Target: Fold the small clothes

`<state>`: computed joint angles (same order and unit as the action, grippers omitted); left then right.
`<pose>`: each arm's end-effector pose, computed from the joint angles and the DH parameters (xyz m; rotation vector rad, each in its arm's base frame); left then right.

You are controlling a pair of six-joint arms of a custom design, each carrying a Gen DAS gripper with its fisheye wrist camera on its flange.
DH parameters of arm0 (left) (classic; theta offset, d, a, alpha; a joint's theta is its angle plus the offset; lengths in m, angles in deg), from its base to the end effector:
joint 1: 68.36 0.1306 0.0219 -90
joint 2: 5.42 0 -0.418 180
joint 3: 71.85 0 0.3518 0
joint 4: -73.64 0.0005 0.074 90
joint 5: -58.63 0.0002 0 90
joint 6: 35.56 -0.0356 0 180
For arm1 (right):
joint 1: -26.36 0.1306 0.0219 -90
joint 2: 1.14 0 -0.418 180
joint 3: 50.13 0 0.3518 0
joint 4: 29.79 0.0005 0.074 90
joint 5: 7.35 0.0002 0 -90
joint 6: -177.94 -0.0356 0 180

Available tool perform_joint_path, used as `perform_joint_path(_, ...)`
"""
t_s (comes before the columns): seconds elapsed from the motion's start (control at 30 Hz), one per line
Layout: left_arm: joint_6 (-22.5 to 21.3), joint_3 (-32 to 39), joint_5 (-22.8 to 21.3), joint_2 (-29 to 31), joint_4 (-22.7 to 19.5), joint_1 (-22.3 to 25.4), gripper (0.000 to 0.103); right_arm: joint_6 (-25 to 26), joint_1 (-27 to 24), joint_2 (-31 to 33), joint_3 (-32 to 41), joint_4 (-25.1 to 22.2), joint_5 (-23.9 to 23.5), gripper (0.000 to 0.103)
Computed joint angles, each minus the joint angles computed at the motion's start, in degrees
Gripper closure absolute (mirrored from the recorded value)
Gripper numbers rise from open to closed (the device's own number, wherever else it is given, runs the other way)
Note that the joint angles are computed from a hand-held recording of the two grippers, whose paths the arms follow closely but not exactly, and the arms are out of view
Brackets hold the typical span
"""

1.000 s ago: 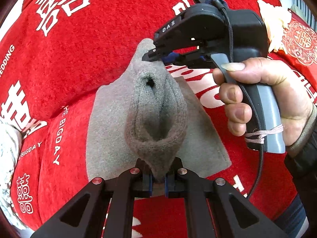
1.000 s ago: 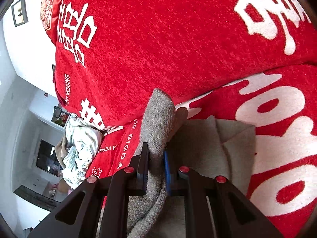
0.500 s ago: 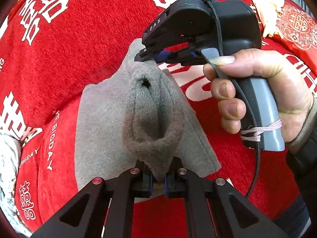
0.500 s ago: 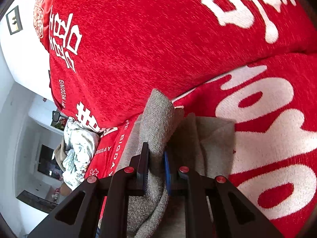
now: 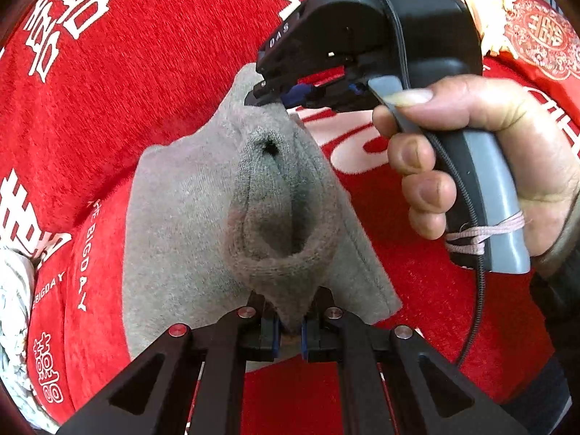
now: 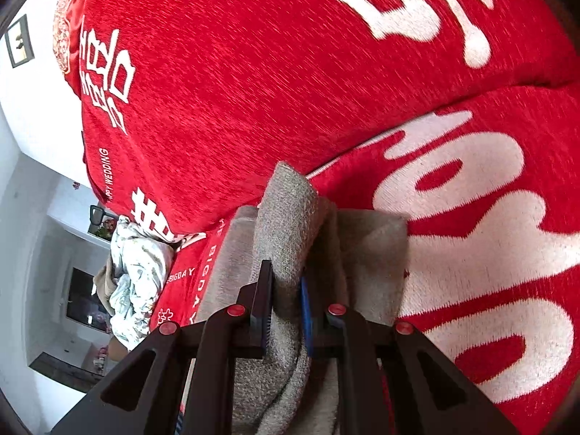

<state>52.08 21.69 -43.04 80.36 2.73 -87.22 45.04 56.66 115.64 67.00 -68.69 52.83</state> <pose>0.3700 -0.1193 0.4978 0.4235 2.6111 0.1769 0.5473 0.3397 0.4404 -0.0433 2.4550 1.2202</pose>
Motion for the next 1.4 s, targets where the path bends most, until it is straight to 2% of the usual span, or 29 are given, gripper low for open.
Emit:
perform_joint_path(0.2,-0.33,0.22,0.85,0.74,0.32,0.75,0.095,-0.42,-0.25,-0.02,-1.39,0.42,0.26,0.088)
perform_joint_path(0.37,-0.26,-0.08,1.37,0.94,0.55,0.91,0.095,2.7,0.3,0.69,0.08,-2.84,2.24,0.086)
perform_joint_path(0.4,-0.15,-0.14,1.35,0.93,0.46,0.89,0.085,3.33,0.37,0.72,0.3,-3.35,2.56,0.083)
perform_joint_path(0.43,-0.15,-0.04,2.51,0.97,0.15,1.08,0.058,3.98,0.46,0.71,0.75,-4.47,3.35,0.079)
perform_joint_path(0.47,-0.08,0.18,4.95,1.0,-0.5,1.76,0.039,4.37,0.47,0.61,1.03,-5.35,4.04,0.071)
perform_joint_path(0.5,0.52,-0.01,5.91,0.63,-0.42,2.15,0.015,4.47,0.35,0.25,1.12,-6.23,4.38,0.063)
perform_joint_path(0.57,1.52,-1.67,4.62,-1.67,2.09,2.31,0.013,4.38,0.32,-1.25,-0.11,-5.88,6.24,0.029)
perform_joint_path(0.6,0.9,-1.7,6.06,-2.31,1.67,2.81,0.013,4.76,0.5,-2.86,-1.39,-4.96,8.41,0.025)
perform_joint_path(0.7,-1.98,-0.77,17.18,-4.83,-0.84,7.37,0.013,7.31,1.31,-5.87,-2.47,-4.09,11.17,0.025)
perform_joint_path(0.73,-2.34,-0.4,21.15,-5.97,-0.76,10.11,0.013,8.26,1.76,-6.68,-2.53,-3.52,11.03,0.025)
perform_joint_path(0.77,-2.3,0.06,23.33,-6.36,-0.76,11.97,0.013,8.88,2.2,-7.15,-2.35,-3.07,10.49,0.025)
perform_joint_path(0.8,-1.91,1.1,26.91,-6.5,-0.81,15.49,0.013,9.12,2.63,-7.47,-2.22,-2.45,9.12,0.025)
perform_joint_path(0.87,-0.56,2.55,30.66,-5.89,-0.46,20.62,0.013,6.83,3.05,-7.45,-2.58,0.36,2.79,0.025)
perform_joint_path(0.93,2.34,4.31,29.0,-3.77,-0.37,24.04,0.013,3.8,3.69,-6.9,-3.5,3.16,-3.38,0.025)
perform_joint_path(0.97,3.74,5.48,26.99,-1.72,-0.97,25.51,0.013,4.15,4.19,-6.3,-3.09,2.27,-4.03,0.025)
perform_joint_path(1.03,5.43,6.09,24.94,0.69,-1.72,26.69,0.013,7.34,5.28,-4.85,-1.6,-3.11,-0.44,0.025)
perform_joint_path(1.1,5.74,6.54,22.96,3.65,-2.26,27.25,0.013,7.4,5.47,-3.93,-1.64,-7.55,5.13,0.026)
perform_joint_path(1.13,5.99,5.93,20.51,4.56,-1.91,26.81,0.013,5.88,4.97,-4.41,-3.91,-6.3,5.67,0.031)
perform_joint_path(1.2,6.01,3.9,20.45,4.62,-1.13,26.34,0.013,2.45,4.05,-6.74,-9.65,0.73,4.52,0.034)
perform_joint_path(1.23,6.1,2.83,20.71,4.26,-0.13,26.24,0.013,1.93,3.95,-7.39,-10.65,1.39,4.68,0.034)
perform_joint_path(1.33,5.56,2.99,20.35,3.44,0.64,25.82,0.013,4.39,5.18,-7.9,-8.56,-2.96,8.61,0.033)
perform_joint_path(1.4,6.0,3.6,23.25,3.15,1.47,26.69,0.013,5.4,6.16,-9.53,-8.91,-3.58,10.84,0.031)
